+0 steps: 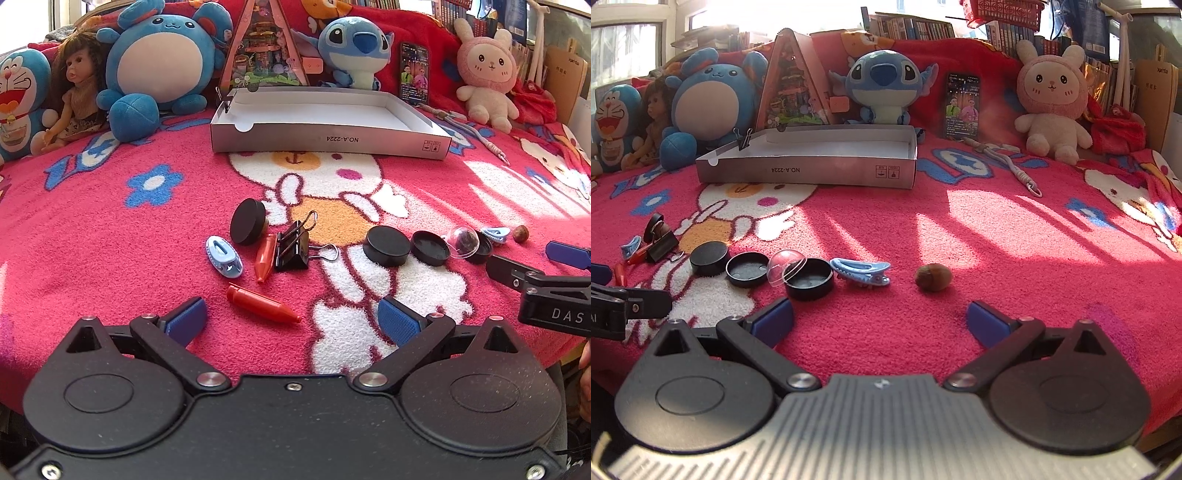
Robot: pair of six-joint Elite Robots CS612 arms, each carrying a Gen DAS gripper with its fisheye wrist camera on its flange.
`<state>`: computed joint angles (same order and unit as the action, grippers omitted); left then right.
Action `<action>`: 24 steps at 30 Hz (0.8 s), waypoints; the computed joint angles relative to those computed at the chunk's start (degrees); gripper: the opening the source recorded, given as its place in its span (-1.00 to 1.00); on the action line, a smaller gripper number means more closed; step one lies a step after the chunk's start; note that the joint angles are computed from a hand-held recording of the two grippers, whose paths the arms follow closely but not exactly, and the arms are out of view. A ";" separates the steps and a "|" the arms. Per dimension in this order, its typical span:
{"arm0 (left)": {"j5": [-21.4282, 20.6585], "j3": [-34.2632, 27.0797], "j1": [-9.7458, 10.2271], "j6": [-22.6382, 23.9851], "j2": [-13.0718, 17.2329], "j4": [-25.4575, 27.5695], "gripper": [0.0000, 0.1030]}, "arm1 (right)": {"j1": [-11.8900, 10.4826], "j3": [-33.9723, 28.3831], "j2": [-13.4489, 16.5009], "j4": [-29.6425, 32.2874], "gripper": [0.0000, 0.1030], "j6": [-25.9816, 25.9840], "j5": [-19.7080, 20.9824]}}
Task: Organize rigid objects
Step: 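Grasp the red crayon with the left tool while the right tool grasps the brown acorn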
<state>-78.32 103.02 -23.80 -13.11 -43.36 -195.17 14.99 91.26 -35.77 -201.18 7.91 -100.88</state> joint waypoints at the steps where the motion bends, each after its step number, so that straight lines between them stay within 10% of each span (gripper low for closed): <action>1: -0.28 0.11 0.12 0.78 0.02 -0.42 0.87 | -0.23 0.24 0.01 -1.32 0.98 -0.41 0.56; 14: -3.04 1.52 2.01 2.45 -0.54 -3.79 0.01 | -0.32 -0.01 0.13 -3.08 0.49 -6.50 -2.57; 24: 0.56 0.82 1.18 5.66 0.72 -5.75 -0.10 | -0.58 -0.52 0.03 -0.23 0.13 -3.19 -2.20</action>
<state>-77.76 103.84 -22.62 -7.45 -42.63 -200.91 14.41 90.74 -35.73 -201.41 4.71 -103.08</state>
